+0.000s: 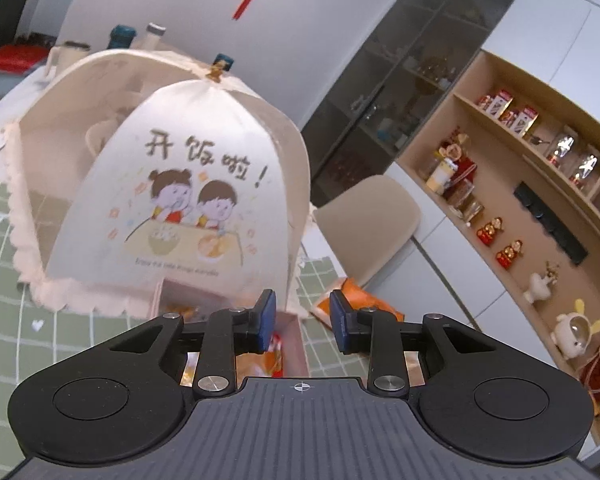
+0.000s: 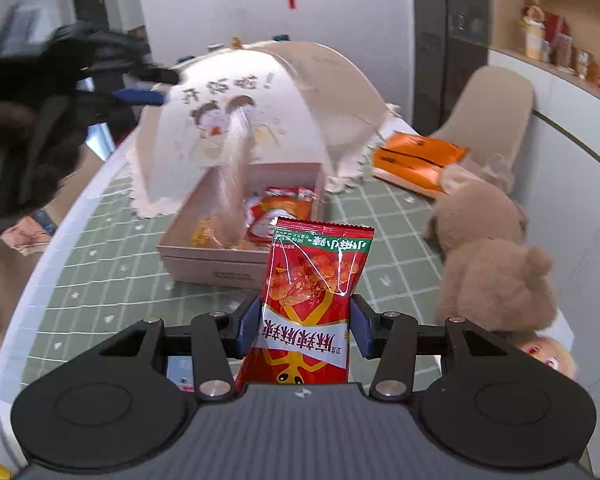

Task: Organize snacks
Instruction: 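Carry both packets over the pink box and open both grippers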

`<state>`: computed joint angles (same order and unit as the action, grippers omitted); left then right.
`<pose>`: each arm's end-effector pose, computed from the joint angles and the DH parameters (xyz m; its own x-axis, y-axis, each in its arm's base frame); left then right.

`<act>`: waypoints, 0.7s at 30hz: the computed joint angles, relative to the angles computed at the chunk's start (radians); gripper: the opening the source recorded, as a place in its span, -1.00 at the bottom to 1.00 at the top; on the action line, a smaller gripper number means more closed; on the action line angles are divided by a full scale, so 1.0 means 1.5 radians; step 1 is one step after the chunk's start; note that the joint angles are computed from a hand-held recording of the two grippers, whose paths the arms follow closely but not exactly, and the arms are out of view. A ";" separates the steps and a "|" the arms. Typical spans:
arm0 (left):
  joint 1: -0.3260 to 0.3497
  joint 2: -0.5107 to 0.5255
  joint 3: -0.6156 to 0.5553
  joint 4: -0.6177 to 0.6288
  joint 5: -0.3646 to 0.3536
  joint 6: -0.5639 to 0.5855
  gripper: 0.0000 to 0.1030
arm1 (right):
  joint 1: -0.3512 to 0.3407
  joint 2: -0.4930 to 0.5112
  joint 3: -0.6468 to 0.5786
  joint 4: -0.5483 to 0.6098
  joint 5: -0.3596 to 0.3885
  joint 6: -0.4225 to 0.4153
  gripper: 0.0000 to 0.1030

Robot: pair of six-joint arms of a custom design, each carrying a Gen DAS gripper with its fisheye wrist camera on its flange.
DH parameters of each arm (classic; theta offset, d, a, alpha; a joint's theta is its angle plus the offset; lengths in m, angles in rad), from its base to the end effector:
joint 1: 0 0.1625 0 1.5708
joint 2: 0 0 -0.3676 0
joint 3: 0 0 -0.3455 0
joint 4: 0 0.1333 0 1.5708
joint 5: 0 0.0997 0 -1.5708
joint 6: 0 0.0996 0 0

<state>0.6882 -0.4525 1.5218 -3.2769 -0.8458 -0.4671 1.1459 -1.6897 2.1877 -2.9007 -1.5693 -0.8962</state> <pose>-0.3532 -0.5485 0.0196 -0.9761 0.0626 -0.2083 0.2033 0.6035 -0.7710 -0.0436 -0.4201 0.3691 -0.7861 -0.2223 0.5767 -0.5385 0.7044 -0.4625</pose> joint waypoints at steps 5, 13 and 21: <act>-0.032 -0.084 0.197 -0.007 0.024 -0.093 -0.36 | 0.006 0.035 -0.035 -0.006 -0.012 0.000 -0.08; -0.073 -0.122 0.371 0.008 0.002 -0.307 -0.37 | 0.131 0.201 -0.149 -0.086 -0.009 -0.032 -0.04; -0.116 -0.163 0.422 0.148 0.057 -0.420 -0.36 | 0.170 0.284 -0.254 -0.020 -0.044 0.007 0.29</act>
